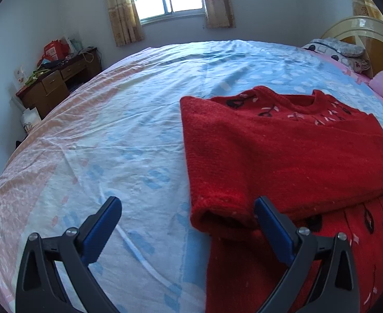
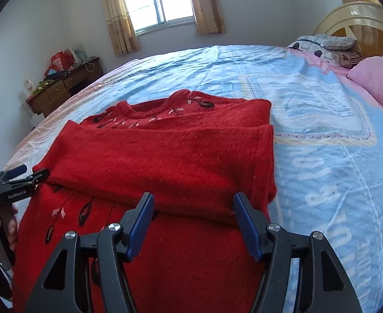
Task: Fold small clothes
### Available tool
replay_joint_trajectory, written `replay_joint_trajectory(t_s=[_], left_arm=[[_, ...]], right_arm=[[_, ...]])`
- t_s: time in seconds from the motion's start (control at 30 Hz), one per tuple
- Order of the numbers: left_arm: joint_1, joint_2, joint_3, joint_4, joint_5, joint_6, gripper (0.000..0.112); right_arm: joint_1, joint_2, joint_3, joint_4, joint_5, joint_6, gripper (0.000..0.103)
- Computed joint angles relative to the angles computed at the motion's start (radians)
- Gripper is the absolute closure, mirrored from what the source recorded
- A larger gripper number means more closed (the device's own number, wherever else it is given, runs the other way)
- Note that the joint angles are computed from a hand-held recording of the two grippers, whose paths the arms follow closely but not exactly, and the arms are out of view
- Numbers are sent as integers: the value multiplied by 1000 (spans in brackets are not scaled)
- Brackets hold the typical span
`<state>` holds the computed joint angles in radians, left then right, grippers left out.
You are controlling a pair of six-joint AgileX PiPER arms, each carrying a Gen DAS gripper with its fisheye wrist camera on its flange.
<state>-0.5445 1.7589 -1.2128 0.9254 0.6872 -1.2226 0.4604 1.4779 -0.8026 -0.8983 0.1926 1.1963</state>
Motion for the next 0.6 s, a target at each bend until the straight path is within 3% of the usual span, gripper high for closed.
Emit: replay_joint_trajectory(t_s=[0.37, 0.6], left_arm=[[-51, -96, 89, 17, -5, -28, 9], [-97, -184, 161, -2, -3, -33, 9]], right_arm=[[94, -100, 45, -97, 89, 120, 39], [187, -181, 100, -36, 155, 108, 39]])
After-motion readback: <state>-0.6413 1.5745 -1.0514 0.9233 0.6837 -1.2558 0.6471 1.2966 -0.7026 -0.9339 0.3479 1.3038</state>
